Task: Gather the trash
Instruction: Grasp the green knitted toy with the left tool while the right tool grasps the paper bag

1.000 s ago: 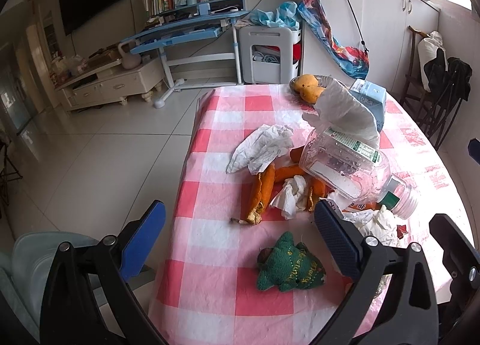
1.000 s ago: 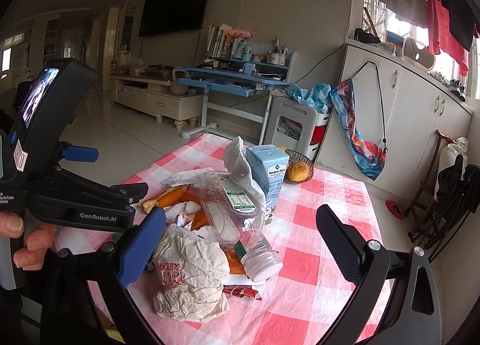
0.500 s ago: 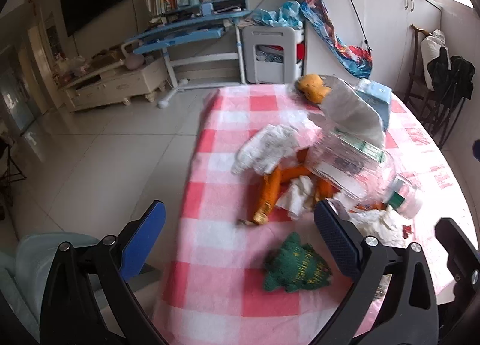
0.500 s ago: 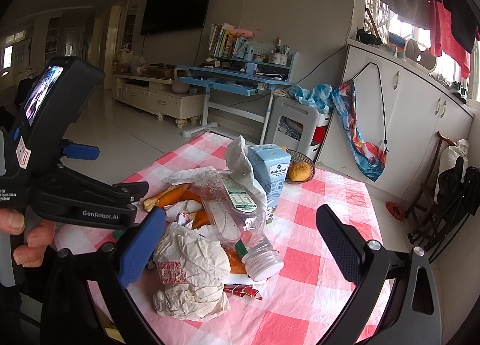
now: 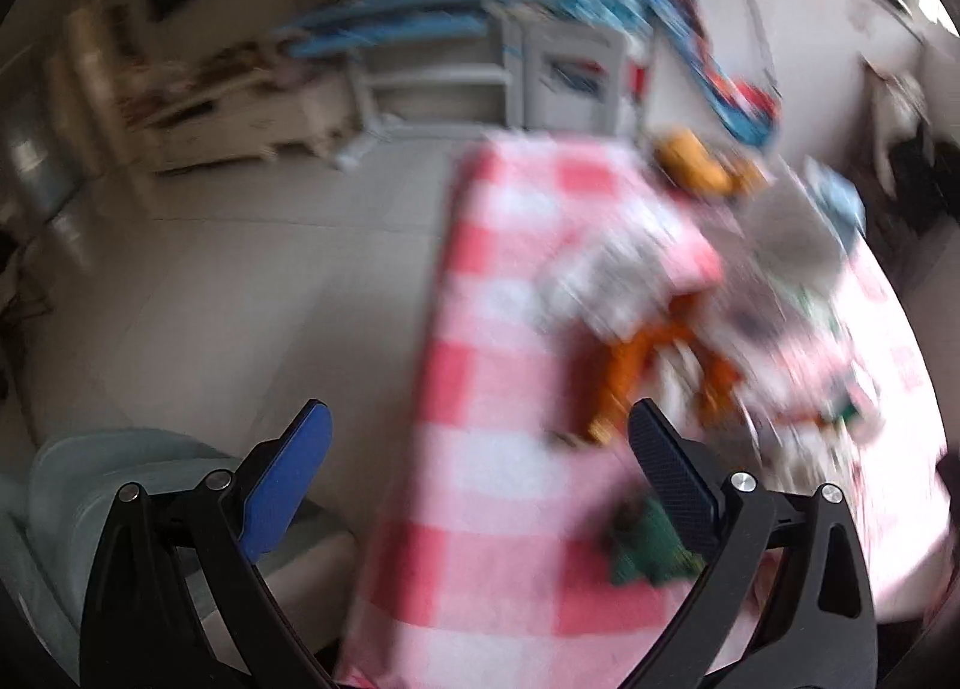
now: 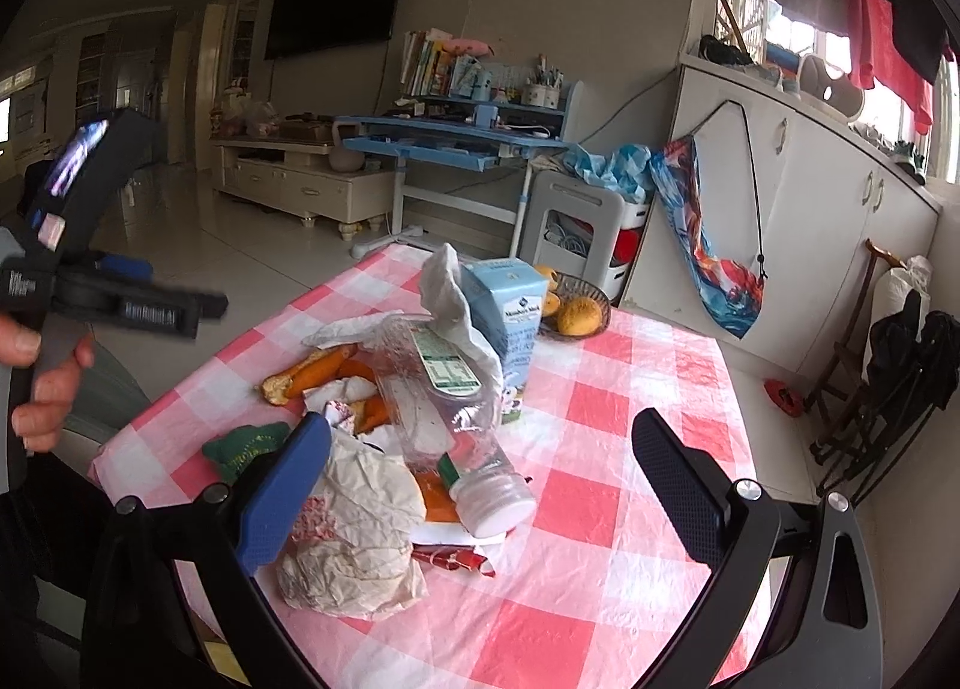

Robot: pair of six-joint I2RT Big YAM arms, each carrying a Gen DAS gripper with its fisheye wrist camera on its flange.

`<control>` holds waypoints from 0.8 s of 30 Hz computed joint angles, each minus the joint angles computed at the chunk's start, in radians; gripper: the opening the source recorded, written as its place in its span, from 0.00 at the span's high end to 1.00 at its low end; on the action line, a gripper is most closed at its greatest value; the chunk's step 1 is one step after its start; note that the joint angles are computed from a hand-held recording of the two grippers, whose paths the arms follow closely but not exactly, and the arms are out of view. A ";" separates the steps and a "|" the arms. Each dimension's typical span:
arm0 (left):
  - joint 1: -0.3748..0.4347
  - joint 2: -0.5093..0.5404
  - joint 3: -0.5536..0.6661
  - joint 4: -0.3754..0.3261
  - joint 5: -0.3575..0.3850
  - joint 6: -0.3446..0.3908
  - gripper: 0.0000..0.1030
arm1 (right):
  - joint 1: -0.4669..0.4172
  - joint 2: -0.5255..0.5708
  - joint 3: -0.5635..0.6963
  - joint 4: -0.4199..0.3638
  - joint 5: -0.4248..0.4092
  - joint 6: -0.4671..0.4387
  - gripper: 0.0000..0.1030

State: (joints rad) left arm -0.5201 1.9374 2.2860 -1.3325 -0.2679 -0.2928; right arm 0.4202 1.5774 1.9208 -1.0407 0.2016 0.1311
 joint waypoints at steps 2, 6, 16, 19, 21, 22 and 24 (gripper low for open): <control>-0.010 0.022 0.020 -0.054 0.079 0.043 0.07 | -0.006 -0.005 -0.006 -0.002 -0.001 0.006 0.06; -0.042 0.043 0.027 -0.092 0.070 0.106 0.07 | -0.023 -0.005 -0.002 -0.019 -0.035 0.033 0.06; -0.062 0.070 0.040 -0.144 0.199 0.130 0.55 | -0.036 0.024 0.027 -0.104 -0.189 0.047 0.06; -0.072 0.068 0.038 -0.139 0.164 0.150 0.72 | -0.036 0.031 0.031 -0.127 -0.272 0.037 0.13; -0.067 0.046 0.016 -0.118 0.168 0.137 0.73 | -0.033 0.035 0.031 -0.140 -0.317 0.023 0.22; -0.062 0.025 -0.006 -0.098 0.160 0.125 0.74 | -0.030 0.038 0.030 -0.145 -0.342 0.014 0.26; -0.046 0.012 -0.009 -0.078 0.154 0.092 0.74 | -0.021 0.045 0.032 -0.156 -0.371 0.001 0.33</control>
State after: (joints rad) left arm -0.5658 1.9492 2.2766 -1.4107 -0.1137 -0.2011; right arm 0.3996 1.6224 1.9530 -1.1970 -0.1694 0.1324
